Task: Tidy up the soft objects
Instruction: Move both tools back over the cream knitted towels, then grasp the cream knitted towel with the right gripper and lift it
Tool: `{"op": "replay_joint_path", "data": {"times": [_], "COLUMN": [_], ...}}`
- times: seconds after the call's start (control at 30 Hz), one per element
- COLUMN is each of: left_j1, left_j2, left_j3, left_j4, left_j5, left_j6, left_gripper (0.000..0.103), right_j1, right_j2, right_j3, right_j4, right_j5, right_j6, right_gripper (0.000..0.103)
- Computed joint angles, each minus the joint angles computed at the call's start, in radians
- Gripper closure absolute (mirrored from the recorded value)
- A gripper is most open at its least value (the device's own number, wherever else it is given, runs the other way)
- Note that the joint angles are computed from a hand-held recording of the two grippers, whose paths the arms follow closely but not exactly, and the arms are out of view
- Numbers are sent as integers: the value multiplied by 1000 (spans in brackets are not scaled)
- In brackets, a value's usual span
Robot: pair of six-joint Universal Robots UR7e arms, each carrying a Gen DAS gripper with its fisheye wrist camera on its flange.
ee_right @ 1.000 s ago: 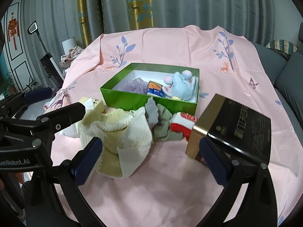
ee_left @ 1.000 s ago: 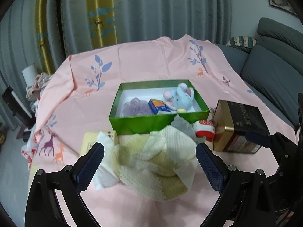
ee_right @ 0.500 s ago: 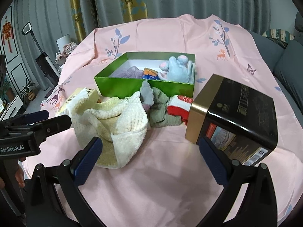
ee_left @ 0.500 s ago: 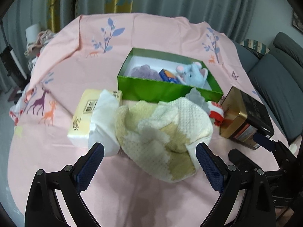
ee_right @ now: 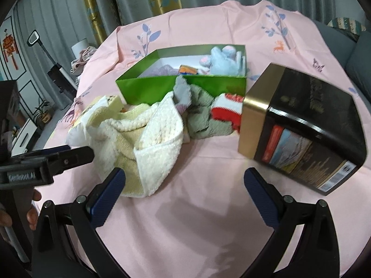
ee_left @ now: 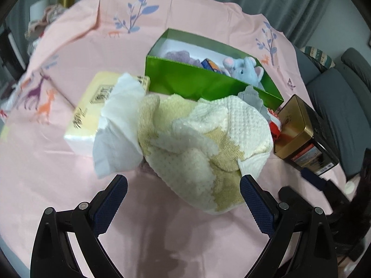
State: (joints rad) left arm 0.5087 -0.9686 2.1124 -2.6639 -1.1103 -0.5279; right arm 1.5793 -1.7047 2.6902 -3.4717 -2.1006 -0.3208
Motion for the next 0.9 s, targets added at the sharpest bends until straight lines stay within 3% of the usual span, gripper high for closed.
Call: {"op": "replay_joint_path", "data": {"times": [0.2,0.27,0.63,0.7,0.83,0.9], "left_j1": [59,70,128,141,158,162], "left_j2": [14,19,65,69,70,67], "left_j3": [1,1,-33,-38,-42,-36], "left_j4": [-70,-76,-146,-156,-162,-174], "left_j5": [-118,-128,-195,-212,-233,-245], "left_j6": [10,6,40,28,16,17], "left_gripper": [5,5,8,26,48,58], "right_j1": [-71,-90,-121,-125,-129,-140], "right_j2": [-17,-16,57,66,95,102], "right_j3": [22,25,-5,-13,-28,-27], "right_j4": [49,52,43,47,36,24], "right_j5": [142,177,233,245,255,270], "right_j6": [-12,-12,-33,-34,-36,-31], "right_gripper": [1,1,2,3,9,30]}}
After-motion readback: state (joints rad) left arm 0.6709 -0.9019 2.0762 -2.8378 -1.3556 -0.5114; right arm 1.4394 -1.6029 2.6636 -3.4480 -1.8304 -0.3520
